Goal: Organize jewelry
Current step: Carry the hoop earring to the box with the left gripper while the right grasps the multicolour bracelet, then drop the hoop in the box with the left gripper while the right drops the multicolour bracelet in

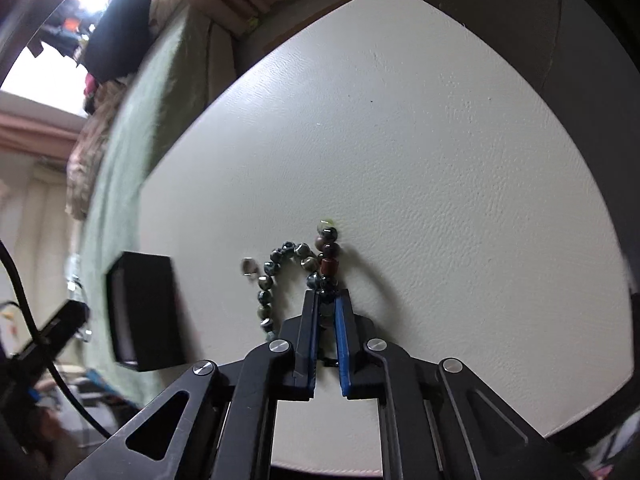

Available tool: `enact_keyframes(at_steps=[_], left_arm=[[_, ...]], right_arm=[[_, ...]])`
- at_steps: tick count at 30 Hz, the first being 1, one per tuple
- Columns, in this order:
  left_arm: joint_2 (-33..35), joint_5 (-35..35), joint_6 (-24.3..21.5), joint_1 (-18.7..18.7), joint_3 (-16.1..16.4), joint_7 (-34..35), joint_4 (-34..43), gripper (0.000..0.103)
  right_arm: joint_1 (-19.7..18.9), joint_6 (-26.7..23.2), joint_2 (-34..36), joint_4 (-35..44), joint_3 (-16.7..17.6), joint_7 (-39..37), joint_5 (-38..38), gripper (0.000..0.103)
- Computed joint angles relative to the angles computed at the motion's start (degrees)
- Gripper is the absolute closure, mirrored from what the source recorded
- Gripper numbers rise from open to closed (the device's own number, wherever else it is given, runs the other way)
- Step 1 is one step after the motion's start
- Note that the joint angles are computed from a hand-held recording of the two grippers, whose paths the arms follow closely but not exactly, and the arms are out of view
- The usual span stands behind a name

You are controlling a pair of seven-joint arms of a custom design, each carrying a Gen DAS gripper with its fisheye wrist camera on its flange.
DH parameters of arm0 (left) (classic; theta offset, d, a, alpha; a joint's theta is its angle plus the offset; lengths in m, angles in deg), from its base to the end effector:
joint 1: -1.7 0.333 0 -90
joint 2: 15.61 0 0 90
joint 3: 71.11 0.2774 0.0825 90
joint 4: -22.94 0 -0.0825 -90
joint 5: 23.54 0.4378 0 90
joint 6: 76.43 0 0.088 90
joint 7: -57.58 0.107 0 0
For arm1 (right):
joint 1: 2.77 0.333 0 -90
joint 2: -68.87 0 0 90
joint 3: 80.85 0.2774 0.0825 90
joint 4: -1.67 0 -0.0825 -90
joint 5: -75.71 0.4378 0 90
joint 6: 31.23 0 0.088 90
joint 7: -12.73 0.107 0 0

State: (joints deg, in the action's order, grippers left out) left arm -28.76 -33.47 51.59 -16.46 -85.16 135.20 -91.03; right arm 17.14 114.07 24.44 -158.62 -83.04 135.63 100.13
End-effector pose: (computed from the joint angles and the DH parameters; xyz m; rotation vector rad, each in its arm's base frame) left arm 0.4930 -0.3274 0.5617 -1.7890 2.3731 -0.7155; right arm 0.4042 0.1266 0.4210 -1.2422 2.2203 0.2180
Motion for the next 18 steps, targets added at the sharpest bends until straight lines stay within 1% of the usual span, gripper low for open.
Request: enact_keyframes(at_steps=[9, 15, 18], left_arm=[[-3.5, -2.2, 1.0, 1.0, 1.8, 1.9, -2.3, 0.052], [-5.7, -2.0, 1.0, 2.2, 2.6, 2.7, -3.6, 0.052], [-6.3, -2.1, 0.5, 2.6, 3.0, 3.2, -4.3, 0.052]], right_arm=[[1.3, 4.4, -6.2, -2.7, 0.0, 1.0, 0.9, 0.093], [4.4, 11.0, -7.6, -2.4, -0.3, 0.5, 1.5, 0.093], [7.1, 14.2, -6.2, -1.1, -1.0, -0.6, 2.2, 0.093]])
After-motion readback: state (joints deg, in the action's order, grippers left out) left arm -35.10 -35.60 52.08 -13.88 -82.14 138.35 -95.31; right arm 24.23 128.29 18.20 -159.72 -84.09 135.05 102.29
